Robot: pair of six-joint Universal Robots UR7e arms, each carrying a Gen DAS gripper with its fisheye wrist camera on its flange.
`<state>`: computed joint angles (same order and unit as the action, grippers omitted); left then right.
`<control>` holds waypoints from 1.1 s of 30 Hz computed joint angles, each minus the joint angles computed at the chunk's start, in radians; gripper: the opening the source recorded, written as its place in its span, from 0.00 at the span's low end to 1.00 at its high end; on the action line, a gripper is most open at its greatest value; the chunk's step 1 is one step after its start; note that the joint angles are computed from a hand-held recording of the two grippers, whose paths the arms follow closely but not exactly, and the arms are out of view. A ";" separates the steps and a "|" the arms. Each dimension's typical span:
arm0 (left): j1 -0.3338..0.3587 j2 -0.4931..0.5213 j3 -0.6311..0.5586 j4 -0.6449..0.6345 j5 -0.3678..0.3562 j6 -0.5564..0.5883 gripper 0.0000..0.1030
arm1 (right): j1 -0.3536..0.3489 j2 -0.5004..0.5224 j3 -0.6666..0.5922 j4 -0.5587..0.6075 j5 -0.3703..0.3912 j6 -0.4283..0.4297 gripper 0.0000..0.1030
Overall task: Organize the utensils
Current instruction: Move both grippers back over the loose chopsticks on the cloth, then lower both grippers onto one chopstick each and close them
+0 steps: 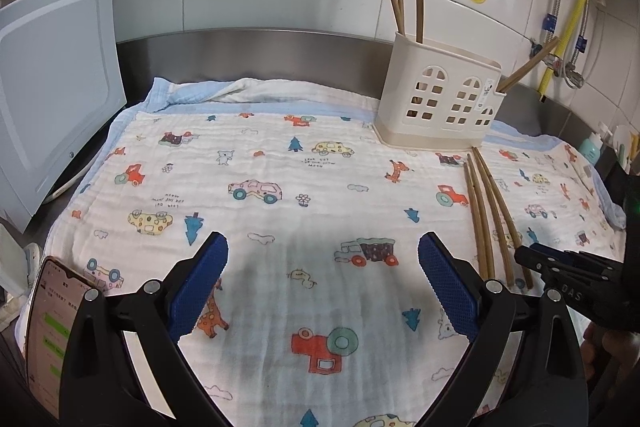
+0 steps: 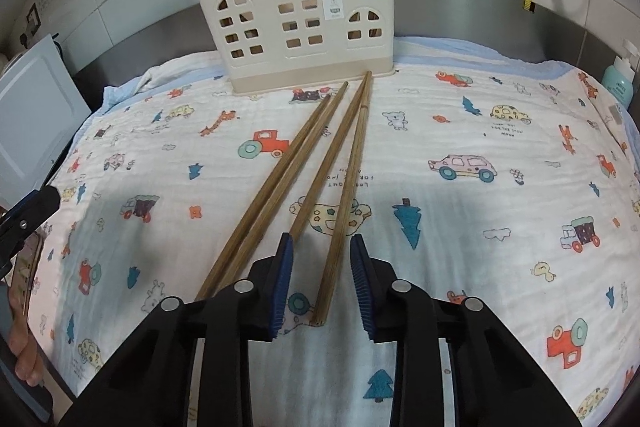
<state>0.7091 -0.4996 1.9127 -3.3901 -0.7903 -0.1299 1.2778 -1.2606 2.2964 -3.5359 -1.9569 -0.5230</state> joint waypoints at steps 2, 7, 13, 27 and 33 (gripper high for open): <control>-0.001 0.003 -0.002 0.003 0.005 0.003 0.92 | 0.000 0.007 -0.007 0.006 -0.007 0.005 0.22; -0.003 0.006 -0.001 0.009 -0.004 0.004 0.92 | 0.003 0.032 -0.019 -0.007 -0.038 0.003 0.17; -0.014 0.020 -0.009 0.030 -0.028 0.002 0.92 | 0.005 0.035 -0.028 -0.008 -0.055 0.004 0.10; -0.050 0.091 -0.090 0.164 -0.062 -0.047 0.92 | -0.033 -0.036 0.022 -0.034 0.006 -0.010 0.08; -0.066 0.131 -0.135 0.198 -0.056 -0.048 0.90 | -0.045 -0.068 0.055 -0.059 0.045 -0.030 0.07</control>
<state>0.6432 -0.3684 1.7772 -3.1925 -0.8461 -0.1783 1.2325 -1.3285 2.3512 -3.5946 -1.9120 -0.5528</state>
